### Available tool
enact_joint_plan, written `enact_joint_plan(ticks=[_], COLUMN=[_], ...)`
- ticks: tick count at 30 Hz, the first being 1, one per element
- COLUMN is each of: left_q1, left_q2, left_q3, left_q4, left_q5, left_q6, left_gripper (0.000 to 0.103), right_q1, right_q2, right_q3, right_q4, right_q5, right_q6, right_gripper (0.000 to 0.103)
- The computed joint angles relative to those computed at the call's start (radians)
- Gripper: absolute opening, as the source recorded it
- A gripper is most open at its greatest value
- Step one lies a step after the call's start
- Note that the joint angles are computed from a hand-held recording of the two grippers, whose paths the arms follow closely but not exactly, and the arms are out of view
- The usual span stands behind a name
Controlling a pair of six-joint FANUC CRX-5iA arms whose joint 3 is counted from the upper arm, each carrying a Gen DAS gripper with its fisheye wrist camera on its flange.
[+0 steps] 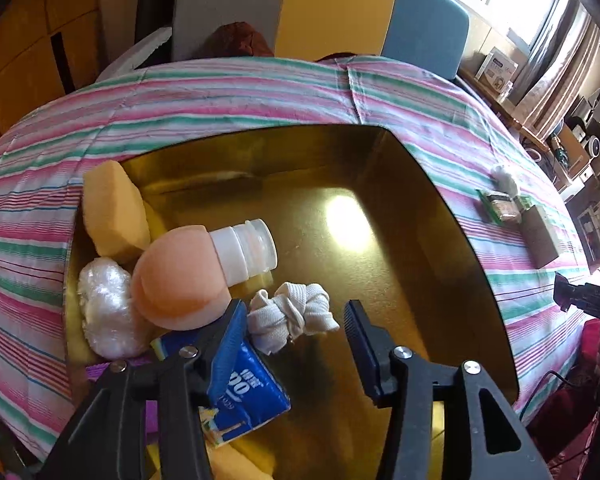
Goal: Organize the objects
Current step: 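Lower the white knotted cloth into the gold tray and open the left tool, then carry the purple packet over the gold tray and release it with the right tool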
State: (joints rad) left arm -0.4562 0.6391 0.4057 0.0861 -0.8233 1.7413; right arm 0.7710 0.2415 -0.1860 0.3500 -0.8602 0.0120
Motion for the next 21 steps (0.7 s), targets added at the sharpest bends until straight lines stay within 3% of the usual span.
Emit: enact_joint_plan(ticks=[6,11,16,21], left_q1=[0.026,0.058,0.077,0.091], left_q2=[-0.156,-0.254,-0.294,-0.318], left_q3=[-0.195,-0.32,-0.384,-0.447], left_q4=[0.015,0.002,-0.01,0.018], left_q5=[0.17,0.247,0.26,0.29], left_q6=[0.055,0.153,0.197,0.203], left_gripper=[0.051,0.051,0.051,0.051], right_q1=[0.084,0.127,0.172,0.18], right_q2=[-0.03,0.105,0.325,0.55], right_q3=[-0.002,0.218,0.604,0.946], right_q4=[0.112,0.084,-0.171,-0.329], right_q5=[0.083,0.186,0.08,-0.095], right_q6=[0.005,0.293,0.71,0.916], right_gripper=[0.035,0.035,0.035,0.035])
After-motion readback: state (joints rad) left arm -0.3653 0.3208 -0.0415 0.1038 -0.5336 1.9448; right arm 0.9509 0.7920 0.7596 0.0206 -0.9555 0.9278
